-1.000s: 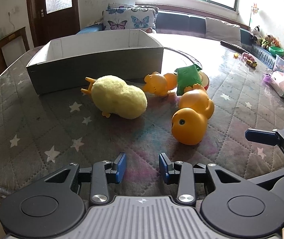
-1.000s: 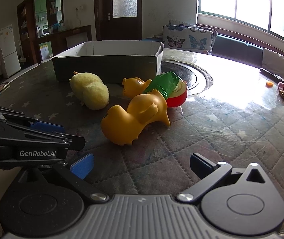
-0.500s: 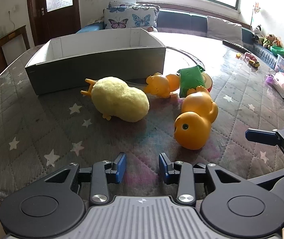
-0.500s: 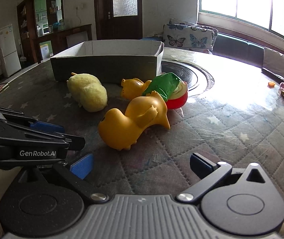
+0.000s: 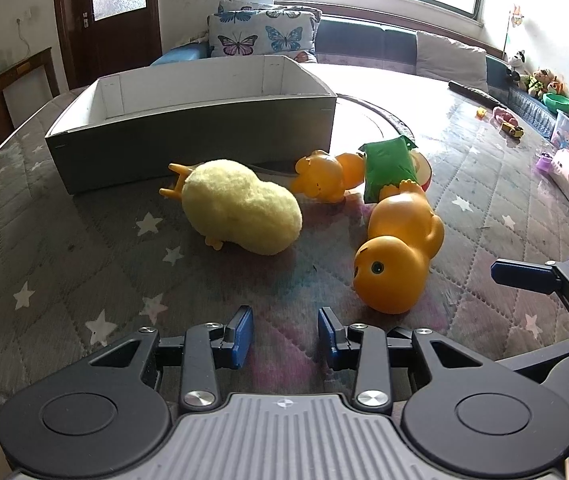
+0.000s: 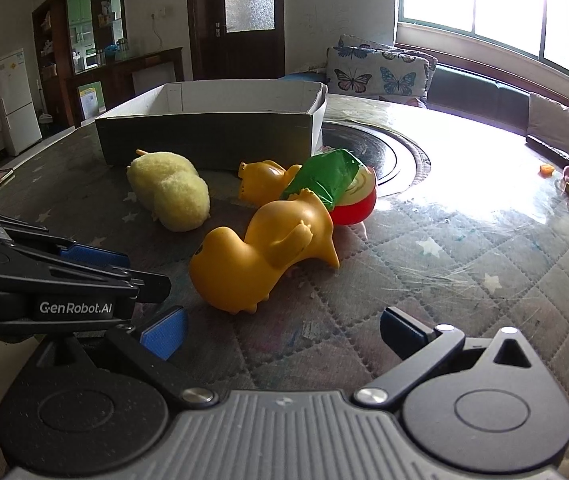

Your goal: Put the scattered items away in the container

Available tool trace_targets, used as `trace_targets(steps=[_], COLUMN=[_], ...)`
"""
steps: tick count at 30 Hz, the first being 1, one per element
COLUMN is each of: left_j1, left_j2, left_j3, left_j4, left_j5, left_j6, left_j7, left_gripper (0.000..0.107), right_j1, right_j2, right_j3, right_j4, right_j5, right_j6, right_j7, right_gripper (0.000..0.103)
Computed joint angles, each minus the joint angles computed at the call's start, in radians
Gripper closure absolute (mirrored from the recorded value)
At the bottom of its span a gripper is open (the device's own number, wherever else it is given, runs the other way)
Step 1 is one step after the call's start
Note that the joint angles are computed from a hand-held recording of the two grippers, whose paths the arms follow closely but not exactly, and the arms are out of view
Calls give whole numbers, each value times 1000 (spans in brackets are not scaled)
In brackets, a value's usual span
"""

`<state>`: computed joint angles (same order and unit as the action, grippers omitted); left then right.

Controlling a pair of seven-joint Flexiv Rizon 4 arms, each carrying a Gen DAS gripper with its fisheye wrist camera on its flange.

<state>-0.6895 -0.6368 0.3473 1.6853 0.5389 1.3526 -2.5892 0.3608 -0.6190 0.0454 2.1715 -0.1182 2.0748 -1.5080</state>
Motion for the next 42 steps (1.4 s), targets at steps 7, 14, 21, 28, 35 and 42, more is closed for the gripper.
trace_targets(steps=[7, 14, 21, 28, 35, 42], left_j1=[13, 24, 30, 47, 65, 79], left_j2=[-3, -8, -12, -15, -19, -22], left_j3=[-9, -18, -22, -35, -53, -64], left_j4=[-4, -12, -18, -19, -21, -20], left_j5=[-10, -25, -40, -64, -100, -143], left_j6=[2, -3, -4, 0, 2, 8], left_j7=[12, 33, 50, 81, 122, 169], left_gripper=[69, 69, 69, 68, 68, 69], right_j1=[1, -6, -6, -16, -35, -66], right_j2=[1, -4, -9, -12, -12, -15], right_j3=[-2, 1, -3, 3, 16, 41], right_j4=[-9, -24, -35, -47, -57, -69], right_j5=[0, -8, -15, -34, -61, -97], right_j6=[-11, -26, -40, -57, -70, -82], right_j7=[-1, 8, 14, 17, 23, 34], right_gripper=[0, 0, 0, 0, 0, 0])
